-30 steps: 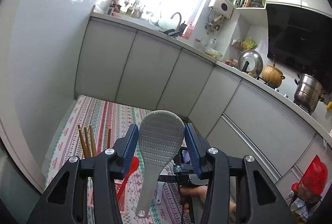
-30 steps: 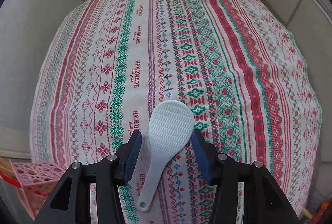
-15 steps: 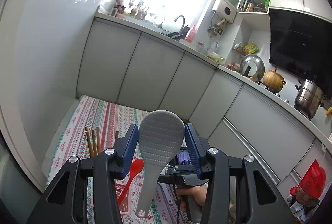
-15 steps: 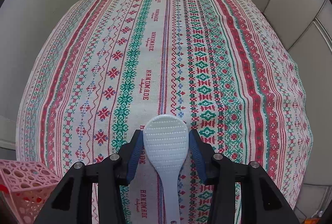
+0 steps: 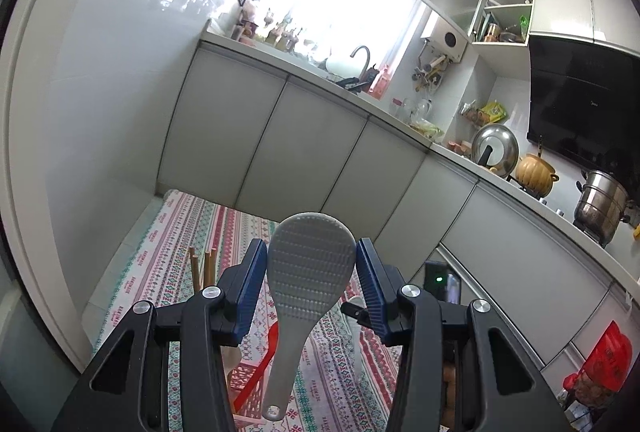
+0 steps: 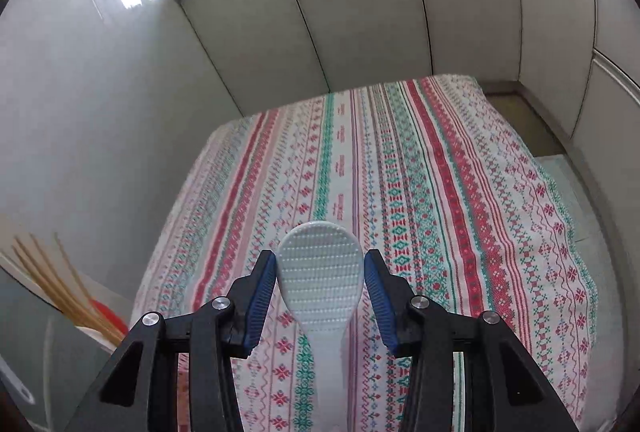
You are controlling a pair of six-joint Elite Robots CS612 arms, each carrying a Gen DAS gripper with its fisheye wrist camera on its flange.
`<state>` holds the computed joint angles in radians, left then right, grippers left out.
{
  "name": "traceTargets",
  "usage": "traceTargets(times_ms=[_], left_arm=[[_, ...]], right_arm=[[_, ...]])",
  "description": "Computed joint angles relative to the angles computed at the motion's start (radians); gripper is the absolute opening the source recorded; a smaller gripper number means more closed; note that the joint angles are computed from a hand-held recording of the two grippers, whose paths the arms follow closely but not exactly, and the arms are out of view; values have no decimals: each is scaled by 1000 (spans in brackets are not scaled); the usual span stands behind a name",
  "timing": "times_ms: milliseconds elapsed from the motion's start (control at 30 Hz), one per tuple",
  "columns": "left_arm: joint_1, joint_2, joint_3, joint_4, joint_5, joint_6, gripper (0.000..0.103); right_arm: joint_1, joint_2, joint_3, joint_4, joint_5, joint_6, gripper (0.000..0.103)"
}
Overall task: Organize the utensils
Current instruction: 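Lower the left gripper's paddle into the pink basket and open while the right gripper carries its paddle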
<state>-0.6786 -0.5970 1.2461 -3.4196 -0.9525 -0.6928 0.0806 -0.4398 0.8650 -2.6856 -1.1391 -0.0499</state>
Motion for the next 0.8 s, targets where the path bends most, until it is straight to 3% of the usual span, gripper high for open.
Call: traceTargets(times_ms=[133,267,367,500,800], left_arm=[[-2,17,-11,-5,35,-5,48],[-1,39,-26,0,73,-20,48],[-3,56,-43,14,114,-6,48],[-6,75,-62,9,145,27,48],[-39,174,-183,-69,336,236,48]], right_arm=[[-13,-12,42,-190,109,88,46],[-23,-23,77,-312,182,152,46],[-28,-27,88,-344,223,171,46],[-29,-33,103,-379,226,171,46],[-34,-39,115,-393,252,178,46]])
